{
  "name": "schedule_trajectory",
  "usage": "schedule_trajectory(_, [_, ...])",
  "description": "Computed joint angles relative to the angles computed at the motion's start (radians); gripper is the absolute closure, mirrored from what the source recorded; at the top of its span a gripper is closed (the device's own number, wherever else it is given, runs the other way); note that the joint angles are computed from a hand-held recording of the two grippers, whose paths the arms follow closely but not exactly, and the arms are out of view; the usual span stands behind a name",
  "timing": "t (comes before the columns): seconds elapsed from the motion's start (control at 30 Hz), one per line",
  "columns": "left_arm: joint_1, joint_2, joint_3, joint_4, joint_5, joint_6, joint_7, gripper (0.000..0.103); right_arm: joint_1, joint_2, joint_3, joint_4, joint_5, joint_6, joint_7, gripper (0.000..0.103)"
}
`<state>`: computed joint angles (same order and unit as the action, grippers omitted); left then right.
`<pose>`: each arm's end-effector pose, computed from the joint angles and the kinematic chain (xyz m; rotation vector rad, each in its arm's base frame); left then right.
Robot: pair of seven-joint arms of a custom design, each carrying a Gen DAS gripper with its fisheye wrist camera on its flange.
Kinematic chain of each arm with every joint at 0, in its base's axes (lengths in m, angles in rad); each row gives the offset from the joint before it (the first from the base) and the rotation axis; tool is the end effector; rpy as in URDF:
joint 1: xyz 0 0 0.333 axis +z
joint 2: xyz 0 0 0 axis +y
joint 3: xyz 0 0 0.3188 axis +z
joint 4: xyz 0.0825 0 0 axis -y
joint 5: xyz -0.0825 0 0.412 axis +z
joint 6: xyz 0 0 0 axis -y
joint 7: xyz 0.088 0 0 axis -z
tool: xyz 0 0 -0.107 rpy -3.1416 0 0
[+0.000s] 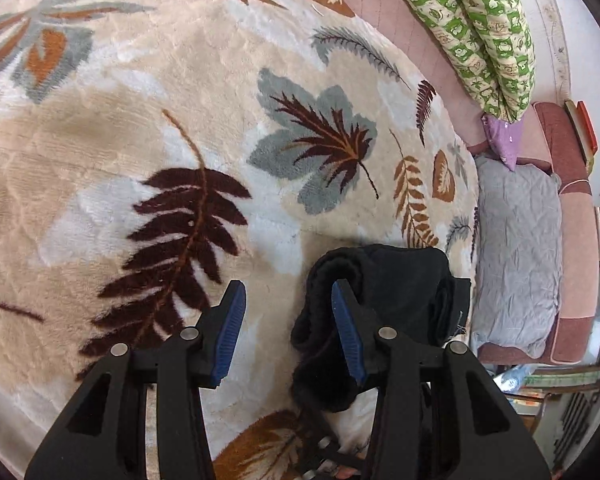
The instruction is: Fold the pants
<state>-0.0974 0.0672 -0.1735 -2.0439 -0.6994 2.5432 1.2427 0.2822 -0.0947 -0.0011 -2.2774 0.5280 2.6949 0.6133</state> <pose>0.6024 -0.1574 0.4421 2.4045 -1.3270 0.8600 0.5457 0.1402 0.4352 -2.4082 0.9512 -0.4000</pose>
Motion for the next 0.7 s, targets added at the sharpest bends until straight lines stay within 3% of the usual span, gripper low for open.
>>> schedule_trajectory(0.03, [0.003, 0.012, -0.003, 0.011, -0.037, -0.012, 0.035, 0.06, 0.002, 0.011, -0.006, 0.014, 0.031, -0.007, -0.016, 0.048])
schedule_trajectory(0.1, [0.009, 0.029, -0.008, 0.026, -0.091, -0.03, 0.085, 0.06, -0.012, 0.036, -0.02, 0.063, 0.102, -0.084, -0.03, 0.075])
schedule_trajectory(0.17, [0.018, 0.047, -0.017, 0.04, -0.181, -0.045, 0.158, 0.058, -0.035, 0.039, -0.021, 0.086, 0.138, -0.131, -0.041, 0.079])
schedule_trajectory(0.23, [0.024, 0.067, -0.024, 0.051, -0.258, -0.056, 0.205, 0.052, -0.048, 0.031, -0.017, 0.088, 0.159, -0.145, -0.058, 0.081])
schedule_trajectory(0.5, [0.052, 0.112, -0.046, 0.074, -0.53, -0.1, 0.387, 0.045, -0.067, 0.027, -0.01, 0.094, 0.189, -0.189, -0.057, 0.08])
schedule_trajectory(0.7, [0.074, 0.088, -0.041, 0.042, -0.698, -0.158, 0.557, 0.039, -0.08, 0.039, -0.01, 0.11, 0.209, -0.231, -0.052, 0.072])
